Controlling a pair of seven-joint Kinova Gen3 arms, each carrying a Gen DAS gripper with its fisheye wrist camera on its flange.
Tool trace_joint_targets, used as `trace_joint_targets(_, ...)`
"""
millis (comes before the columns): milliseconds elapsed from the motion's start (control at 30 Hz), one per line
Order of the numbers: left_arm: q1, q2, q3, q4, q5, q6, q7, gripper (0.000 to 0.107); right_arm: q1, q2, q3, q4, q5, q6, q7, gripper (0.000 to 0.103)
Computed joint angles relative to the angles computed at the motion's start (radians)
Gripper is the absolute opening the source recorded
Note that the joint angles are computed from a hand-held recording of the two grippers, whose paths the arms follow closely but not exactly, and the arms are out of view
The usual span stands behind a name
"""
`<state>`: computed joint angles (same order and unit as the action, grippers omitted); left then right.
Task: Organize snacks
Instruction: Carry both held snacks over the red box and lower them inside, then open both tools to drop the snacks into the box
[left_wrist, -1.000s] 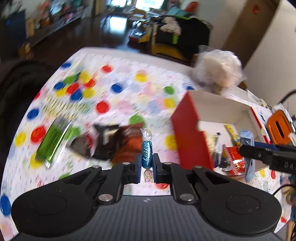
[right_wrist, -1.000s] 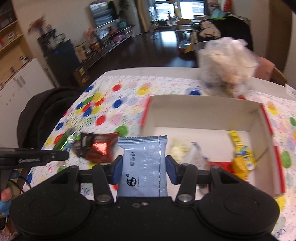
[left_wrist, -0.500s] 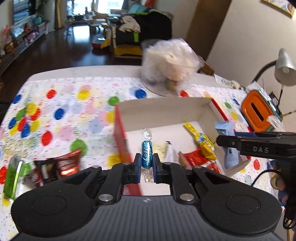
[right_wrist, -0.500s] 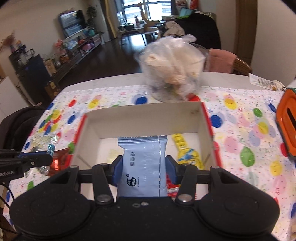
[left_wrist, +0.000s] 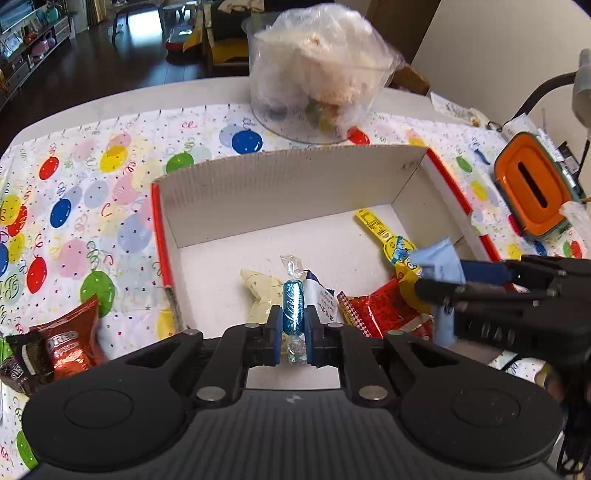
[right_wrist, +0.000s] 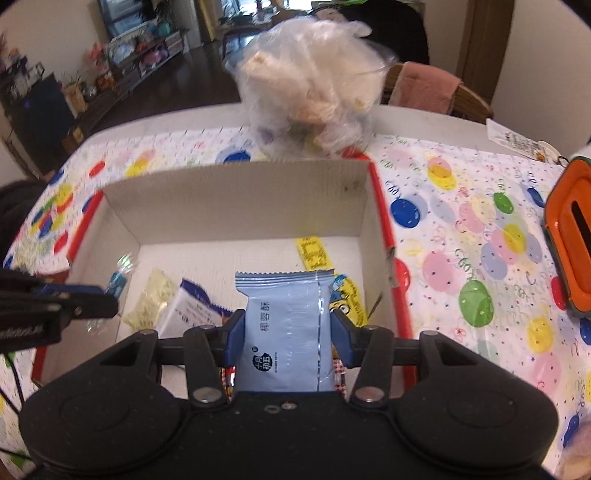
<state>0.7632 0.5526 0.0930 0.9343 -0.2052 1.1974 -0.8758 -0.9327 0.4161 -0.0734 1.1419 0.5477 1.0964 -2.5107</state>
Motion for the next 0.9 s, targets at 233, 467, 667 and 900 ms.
trace_joint_targets(233, 0.004, 0.099, -0.001, -0.15, 0.017, 0.114, -0.056, 0.012, 0.01, 0.053, 0.001, -0.054, -0.047, 0.035, 0.065, 0.047)
trace_joint_targets(467, 0.006, 0.188, -0.013, -0.309, 0.055, 0.249, -0.124, 0.012, 0.009, 0.066, 0.008, -0.071, -0.071, 0.041, 0.101, 0.047)
trace_joint_targets(667, 0.004, 0.199, -0.03, -0.328, 0.076, 0.271, -0.134, 0.012, 0.013, 0.064, 0.014, -0.068, -0.09, 0.04, 0.093, 0.049)
trace_joint_targets(900, -0.012, 0.137, -0.025, -0.214, 0.092, 0.176, -0.1, 0.012, 0.004, 0.031, 0.014, -0.026, -0.071, 0.017, 0.056, 0.059)
